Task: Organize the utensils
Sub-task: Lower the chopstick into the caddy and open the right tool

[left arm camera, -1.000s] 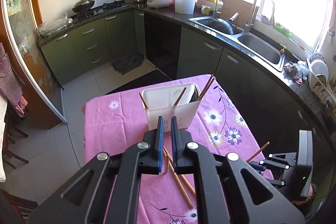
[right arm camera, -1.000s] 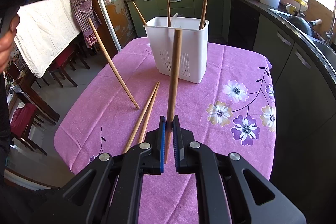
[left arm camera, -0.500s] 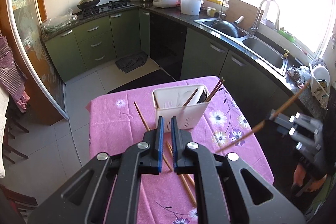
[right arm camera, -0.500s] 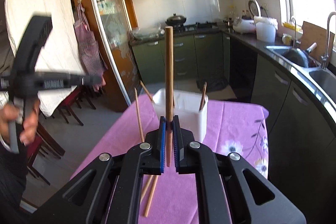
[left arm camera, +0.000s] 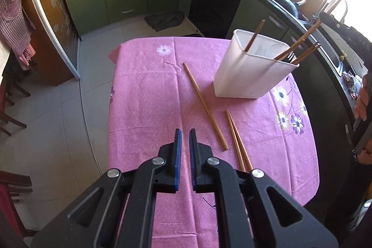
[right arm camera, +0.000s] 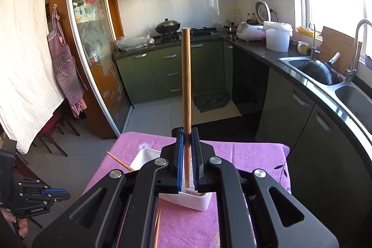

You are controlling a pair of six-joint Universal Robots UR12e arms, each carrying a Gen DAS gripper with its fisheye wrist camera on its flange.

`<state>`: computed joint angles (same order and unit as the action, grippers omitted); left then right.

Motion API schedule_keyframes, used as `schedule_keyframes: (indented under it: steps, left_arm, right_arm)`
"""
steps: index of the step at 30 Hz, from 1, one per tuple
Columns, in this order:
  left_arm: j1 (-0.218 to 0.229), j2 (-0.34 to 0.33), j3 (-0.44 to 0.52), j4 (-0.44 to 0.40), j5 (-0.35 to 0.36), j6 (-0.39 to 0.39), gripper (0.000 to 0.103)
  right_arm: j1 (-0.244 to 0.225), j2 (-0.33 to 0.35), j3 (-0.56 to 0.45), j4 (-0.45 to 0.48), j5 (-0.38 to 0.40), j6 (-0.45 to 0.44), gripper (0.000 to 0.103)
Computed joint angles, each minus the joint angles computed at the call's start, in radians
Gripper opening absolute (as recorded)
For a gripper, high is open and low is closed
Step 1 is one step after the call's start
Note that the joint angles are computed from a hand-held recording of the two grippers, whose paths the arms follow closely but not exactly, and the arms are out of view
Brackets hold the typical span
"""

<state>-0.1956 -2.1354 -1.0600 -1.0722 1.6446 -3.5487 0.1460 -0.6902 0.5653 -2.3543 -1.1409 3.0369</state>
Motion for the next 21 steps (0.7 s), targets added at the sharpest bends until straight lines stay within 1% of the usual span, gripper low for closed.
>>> schedule_keyframes:
  steps: [4,5,7,9,11,13,15,17,21]
  left_arm:
    - [0.009,-0.05,0.057,-0.063,-0.041,-0.021,0.007]
    - [0.009,-0.063,0.073,-0.077,-0.053,-0.027,0.007]
    - [0.01,-0.091,0.107,-0.101,-0.068,-0.04,0.007]
    - [0.011,-0.122,0.148,-0.129,-0.077,-0.064,0.007]
    - [0.017,-0.155,0.192,-0.164,-0.099,-0.098,0.007]
    - [0.023,-0.187,0.232,-0.19,-0.114,-0.142,0.007]
    - [0.029,-0.216,0.265,-0.204,-0.134,-0.181,0.007]
    - [0.035,-0.24,0.289,-0.2,-0.156,-0.228,0.007]
    - [0.042,-0.272,0.307,-0.152,-0.196,-0.297,0.007]
  right_arm:
    - [0.006,0.031,-0.038,0.056,0.007,-0.03,0.009]
    - [0.006,0.031,-0.037,0.056,0.009,-0.034,0.016]
    - [0.002,0.01,0.001,0.014,0.023,-0.036,0.019]
    - [-0.008,-0.036,0.082,-0.053,0.056,-0.034,0.019]
    - [-0.023,-0.101,0.193,-0.14,0.093,-0.036,0.019]
    - [-0.037,-0.156,0.285,-0.186,0.12,-0.056,0.02]
    - [-0.052,-0.202,0.363,-0.199,0.152,-0.085,0.02]
    - [-0.066,-0.237,0.426,-0.19,0.173,-0.115,0.02]
    - [-0.1,-0.281,0.522,-0.149,0.214,-0.142,0.02]
